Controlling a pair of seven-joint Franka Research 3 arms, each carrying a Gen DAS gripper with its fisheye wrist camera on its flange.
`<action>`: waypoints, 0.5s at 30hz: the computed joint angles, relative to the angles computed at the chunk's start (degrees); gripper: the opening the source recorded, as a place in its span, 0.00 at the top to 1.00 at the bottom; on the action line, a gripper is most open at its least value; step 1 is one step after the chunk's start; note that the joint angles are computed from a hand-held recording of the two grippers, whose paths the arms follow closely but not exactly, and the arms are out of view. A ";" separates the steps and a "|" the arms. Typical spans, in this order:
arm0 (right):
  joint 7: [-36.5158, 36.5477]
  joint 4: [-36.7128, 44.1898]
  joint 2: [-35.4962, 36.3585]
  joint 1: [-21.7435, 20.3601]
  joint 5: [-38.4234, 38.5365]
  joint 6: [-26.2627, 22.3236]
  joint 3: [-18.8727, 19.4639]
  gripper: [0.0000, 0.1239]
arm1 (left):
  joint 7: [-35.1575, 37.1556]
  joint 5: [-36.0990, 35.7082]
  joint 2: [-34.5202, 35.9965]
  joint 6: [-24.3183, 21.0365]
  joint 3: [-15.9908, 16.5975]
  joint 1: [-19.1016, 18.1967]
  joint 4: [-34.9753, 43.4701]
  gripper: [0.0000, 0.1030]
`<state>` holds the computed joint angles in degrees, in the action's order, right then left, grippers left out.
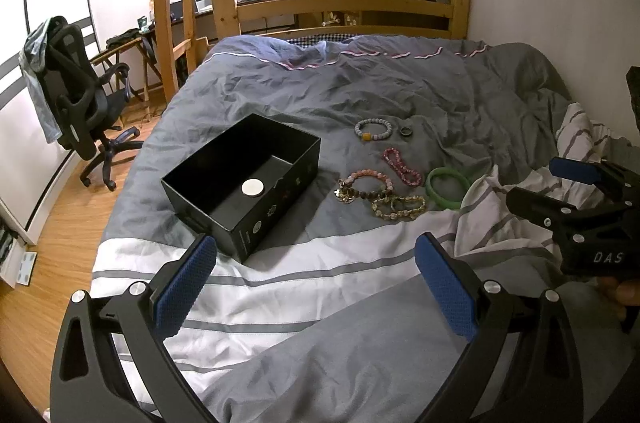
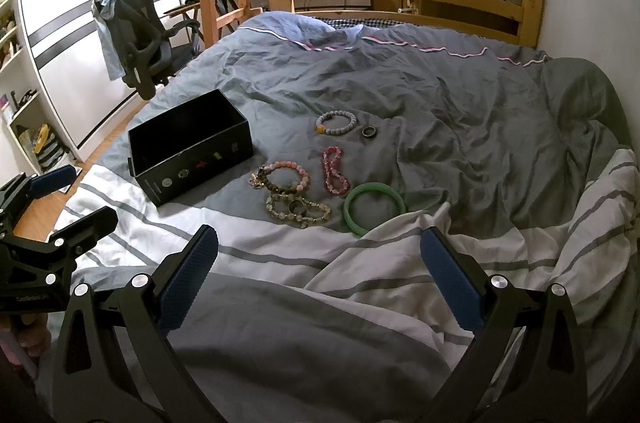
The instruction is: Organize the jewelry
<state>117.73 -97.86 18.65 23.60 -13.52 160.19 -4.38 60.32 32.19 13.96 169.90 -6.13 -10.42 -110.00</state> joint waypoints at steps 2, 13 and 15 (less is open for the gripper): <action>-0.02 -0.08 -0.04 0.01 -0.01 0.02 -0.02 0.19 | -0.03 -0.02 -0.03 0.15 0.03 0.01 -0.14 0.06; -0.04 -0.19 0.03 -0.01 0.05 0.13 -0.02 0.19 | 0.58 -0.39 -0.01 0.13 -0.28 0.20 -0.14 0.06; -0.17 -0.19 0.01 -0.07 0.19 0.09 0.04 0.19 | 0.80 -0.41 -0.12 0.01 -0.24 0.15 -0.26 0.06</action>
<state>117.55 -98.06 18.66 23.53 -13.33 160.28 -4.35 61.12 31.78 13.84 169.91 -6.38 -10.28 -110.26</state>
